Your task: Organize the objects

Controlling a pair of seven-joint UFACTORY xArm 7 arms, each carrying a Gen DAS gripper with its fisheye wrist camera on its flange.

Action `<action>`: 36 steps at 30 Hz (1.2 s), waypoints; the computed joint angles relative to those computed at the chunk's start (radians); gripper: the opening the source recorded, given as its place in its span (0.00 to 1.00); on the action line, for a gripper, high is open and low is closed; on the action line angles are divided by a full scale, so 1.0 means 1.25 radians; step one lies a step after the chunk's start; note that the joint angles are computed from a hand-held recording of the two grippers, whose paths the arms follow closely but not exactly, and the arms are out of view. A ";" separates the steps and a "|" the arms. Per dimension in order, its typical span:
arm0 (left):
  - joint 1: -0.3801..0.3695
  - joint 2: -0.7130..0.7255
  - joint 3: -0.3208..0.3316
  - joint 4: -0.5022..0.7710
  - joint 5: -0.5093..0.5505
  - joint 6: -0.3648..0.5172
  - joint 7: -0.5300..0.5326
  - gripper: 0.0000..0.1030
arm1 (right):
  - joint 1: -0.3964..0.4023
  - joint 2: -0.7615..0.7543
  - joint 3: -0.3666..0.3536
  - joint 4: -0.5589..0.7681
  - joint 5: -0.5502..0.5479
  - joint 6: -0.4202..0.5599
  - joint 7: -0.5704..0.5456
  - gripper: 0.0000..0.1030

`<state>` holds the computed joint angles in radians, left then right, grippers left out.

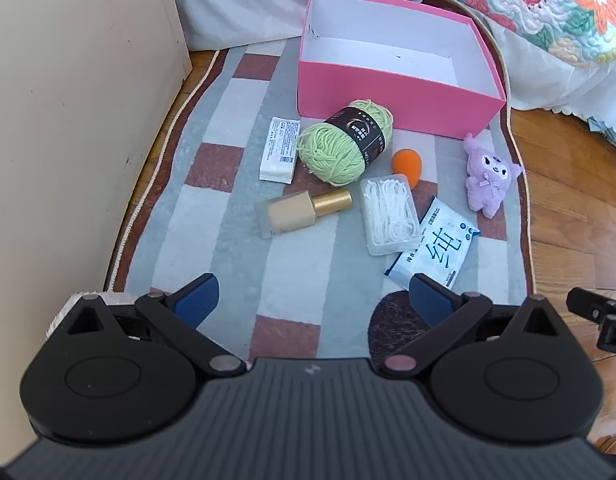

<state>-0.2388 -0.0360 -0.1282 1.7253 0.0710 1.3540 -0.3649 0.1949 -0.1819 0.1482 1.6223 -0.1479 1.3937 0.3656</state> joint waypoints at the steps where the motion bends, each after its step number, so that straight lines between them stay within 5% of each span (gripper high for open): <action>1: -0.001 0.000 -0.001 -0.001 0.003 0.001 0.007 1.00 | 0.000 0.001 0.000 0.002 -0.001 0.001 -0.001 0.97; 36: -0.014 0.006 -0.005 0.001 0.016 0.013 0.010 1.00 | -0.009 -0.009 -0.005 -0.016 -0.007 0.000 -0.012 0.97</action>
<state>-0.2562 -0.0279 -0.1342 1.7271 0.0905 1.3703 -0.3528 0.1840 -0.1933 0.1425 1.6025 -0.1567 1.3939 0.3509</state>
